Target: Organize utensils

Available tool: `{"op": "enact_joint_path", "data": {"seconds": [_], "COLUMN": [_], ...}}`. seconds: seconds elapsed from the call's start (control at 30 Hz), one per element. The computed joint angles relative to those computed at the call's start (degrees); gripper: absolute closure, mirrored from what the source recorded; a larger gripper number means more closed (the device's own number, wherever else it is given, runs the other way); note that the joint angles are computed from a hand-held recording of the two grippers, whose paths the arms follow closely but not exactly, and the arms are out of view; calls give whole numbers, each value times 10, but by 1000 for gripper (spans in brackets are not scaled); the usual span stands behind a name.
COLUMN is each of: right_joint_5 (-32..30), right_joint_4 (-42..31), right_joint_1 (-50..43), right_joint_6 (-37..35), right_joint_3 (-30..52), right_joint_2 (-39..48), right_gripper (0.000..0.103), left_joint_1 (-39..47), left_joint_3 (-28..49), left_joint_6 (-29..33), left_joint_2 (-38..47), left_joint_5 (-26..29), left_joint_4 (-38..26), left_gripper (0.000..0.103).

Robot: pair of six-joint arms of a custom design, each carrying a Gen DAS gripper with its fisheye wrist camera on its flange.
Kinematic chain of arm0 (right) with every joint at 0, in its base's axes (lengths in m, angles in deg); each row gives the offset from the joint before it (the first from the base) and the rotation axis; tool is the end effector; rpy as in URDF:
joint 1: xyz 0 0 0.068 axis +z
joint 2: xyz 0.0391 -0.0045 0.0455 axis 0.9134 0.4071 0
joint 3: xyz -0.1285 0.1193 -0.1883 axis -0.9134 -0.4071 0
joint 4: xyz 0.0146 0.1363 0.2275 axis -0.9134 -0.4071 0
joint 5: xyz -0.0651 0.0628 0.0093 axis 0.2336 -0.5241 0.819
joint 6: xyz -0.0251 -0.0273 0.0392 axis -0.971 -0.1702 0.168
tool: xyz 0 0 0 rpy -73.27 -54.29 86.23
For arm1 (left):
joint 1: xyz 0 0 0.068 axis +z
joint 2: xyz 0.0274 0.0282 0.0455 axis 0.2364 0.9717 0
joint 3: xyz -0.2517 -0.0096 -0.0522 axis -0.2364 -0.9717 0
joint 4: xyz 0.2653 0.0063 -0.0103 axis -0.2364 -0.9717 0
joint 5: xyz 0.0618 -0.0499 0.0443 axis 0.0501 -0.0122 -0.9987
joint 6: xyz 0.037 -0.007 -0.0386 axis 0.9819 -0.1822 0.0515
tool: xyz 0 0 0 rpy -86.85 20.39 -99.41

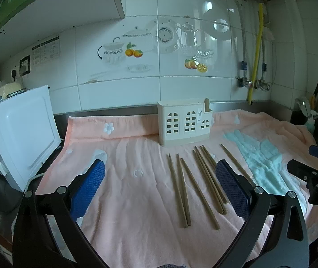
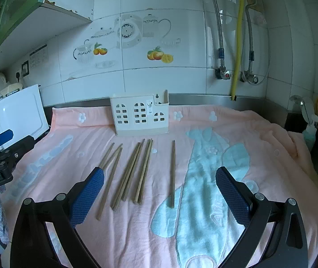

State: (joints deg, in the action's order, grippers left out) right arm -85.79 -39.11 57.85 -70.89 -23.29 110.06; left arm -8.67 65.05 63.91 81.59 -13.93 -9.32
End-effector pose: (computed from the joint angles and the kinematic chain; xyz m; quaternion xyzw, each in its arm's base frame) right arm 0.2404 -0.0263 0.2094 -0.0163 0.8513 0.0471 0.5224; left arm 0.2585 -0.0950 0.2207 0.0394 0.8273 -0.0113 0.5603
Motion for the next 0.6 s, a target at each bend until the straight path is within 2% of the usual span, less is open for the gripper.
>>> {"op": "enact_joint_path", "data": {"seconds": [0.6], "right_joint_5": [7], "right_joint_4": [3], "right_joint_1": [4], "right_joint_6": [-2], "right_joint_3": [23], "right_joint_2": [47], "right_gripper": [6], "left_joint_1": [8], "left_joint_3": [26], "left_joint_6": [-4], "left_joint_2": [34], "left_joint_5": [11], "left_joint_4": [-8], "left_gripper": [5]}}
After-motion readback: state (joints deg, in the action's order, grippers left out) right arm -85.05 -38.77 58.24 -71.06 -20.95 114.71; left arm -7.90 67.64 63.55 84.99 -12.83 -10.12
